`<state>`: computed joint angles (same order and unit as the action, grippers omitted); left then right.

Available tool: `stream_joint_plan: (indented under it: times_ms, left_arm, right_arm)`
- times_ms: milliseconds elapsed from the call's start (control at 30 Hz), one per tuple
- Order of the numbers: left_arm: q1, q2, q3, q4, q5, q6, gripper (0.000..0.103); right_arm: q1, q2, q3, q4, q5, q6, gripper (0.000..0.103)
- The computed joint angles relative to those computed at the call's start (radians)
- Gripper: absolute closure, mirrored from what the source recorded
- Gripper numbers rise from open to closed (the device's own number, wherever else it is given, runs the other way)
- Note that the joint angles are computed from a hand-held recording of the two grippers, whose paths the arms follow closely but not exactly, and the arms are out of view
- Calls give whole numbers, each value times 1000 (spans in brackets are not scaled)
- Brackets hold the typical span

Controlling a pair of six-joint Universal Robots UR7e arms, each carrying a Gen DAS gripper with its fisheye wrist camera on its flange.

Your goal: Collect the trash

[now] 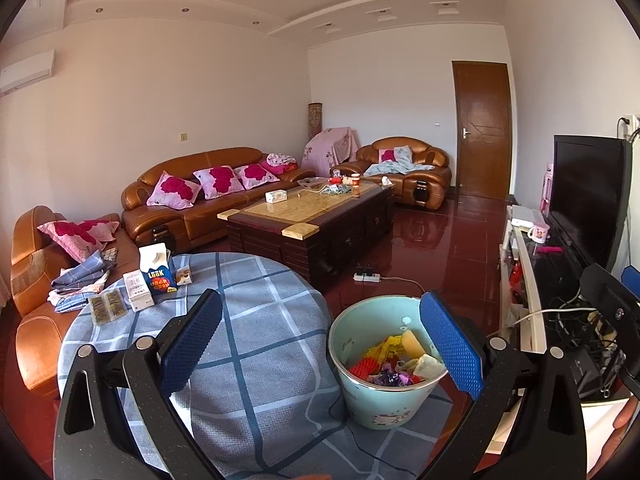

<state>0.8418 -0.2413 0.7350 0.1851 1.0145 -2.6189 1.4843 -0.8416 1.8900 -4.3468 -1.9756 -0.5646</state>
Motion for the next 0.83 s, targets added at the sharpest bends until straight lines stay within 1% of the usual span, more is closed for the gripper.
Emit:
stream_joint_plan:
  times_ms: [67,167,367,633,833]
  left_arm:
    - [3,9,-22,35,17,-22,6]
    - [13,21,-57,103,73,-50,6]
    - [8,47,-85,123,46,-25,6]
    - [4,46,-77,100,10,-25,6]
    - [5,57,-101,131,23,-24,6]
  right_arm:
    - [0,0,0,0,0,-1,9]
    - [-1,6,-3,-6,-1,3,9]
    - [-4,8,-3,-7,0,5,9]
    - [-7,7,2,-6,-2,11,9]
    - [-7,4,2,-6,-2,11,9]
